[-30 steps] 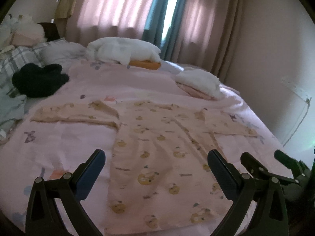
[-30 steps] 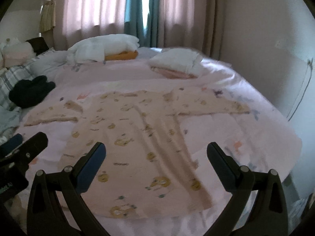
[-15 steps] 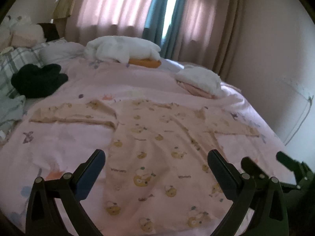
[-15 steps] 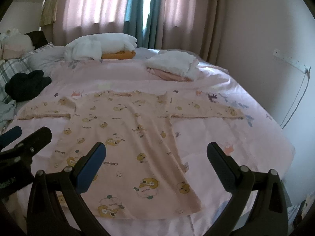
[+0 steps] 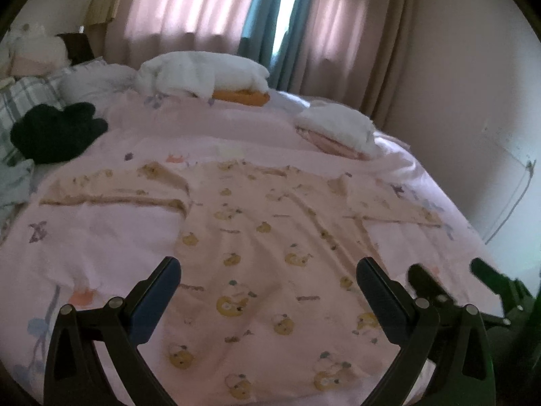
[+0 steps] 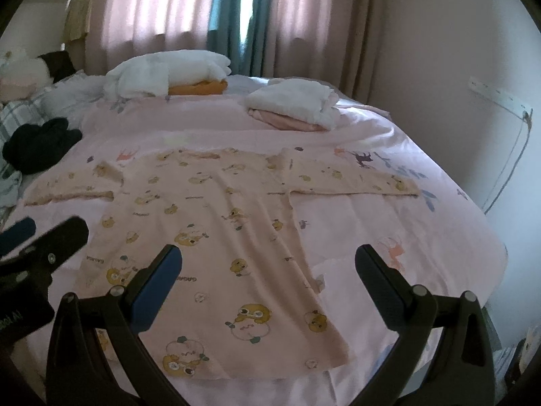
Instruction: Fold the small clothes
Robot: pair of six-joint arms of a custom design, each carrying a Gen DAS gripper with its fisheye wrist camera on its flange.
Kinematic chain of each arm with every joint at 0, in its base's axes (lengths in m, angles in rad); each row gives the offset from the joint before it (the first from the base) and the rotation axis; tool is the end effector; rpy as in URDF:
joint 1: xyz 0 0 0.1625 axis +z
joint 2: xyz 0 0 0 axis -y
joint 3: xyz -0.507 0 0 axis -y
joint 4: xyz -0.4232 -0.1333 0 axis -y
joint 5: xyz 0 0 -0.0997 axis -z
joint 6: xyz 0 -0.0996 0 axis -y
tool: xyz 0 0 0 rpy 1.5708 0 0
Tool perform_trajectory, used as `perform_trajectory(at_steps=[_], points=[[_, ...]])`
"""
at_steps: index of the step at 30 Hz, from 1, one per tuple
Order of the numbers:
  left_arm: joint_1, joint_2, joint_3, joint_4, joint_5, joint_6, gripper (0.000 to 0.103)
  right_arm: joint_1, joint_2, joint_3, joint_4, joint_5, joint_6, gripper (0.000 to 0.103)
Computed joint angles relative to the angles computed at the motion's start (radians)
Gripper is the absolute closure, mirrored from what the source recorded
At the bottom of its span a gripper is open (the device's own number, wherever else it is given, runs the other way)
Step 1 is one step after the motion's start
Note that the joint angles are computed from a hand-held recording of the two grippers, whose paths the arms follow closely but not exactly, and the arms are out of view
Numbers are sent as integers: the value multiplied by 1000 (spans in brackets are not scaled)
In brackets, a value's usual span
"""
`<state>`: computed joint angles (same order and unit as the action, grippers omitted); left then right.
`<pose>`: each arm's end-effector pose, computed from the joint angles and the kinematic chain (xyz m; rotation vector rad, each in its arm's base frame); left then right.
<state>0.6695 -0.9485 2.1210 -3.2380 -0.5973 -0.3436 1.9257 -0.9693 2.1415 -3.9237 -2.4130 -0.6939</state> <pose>-0.3163 -0.5253 0.1824 0.3438 2.3382 -1.2034 0.2466 -0.4956 0.2575 0.4577 -1.9302 1.1113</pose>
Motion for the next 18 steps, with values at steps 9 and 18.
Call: perform_trajectory(at_steps=[9, 18], points=[[-7, 3, 3, -10, 10, -10, 0, 15, 18, -13, -52, -7, -93, 0], [-16, 15, -2, 21, 59, -28, 0, 15, 34, -23, -78, -31, -94, 0]])
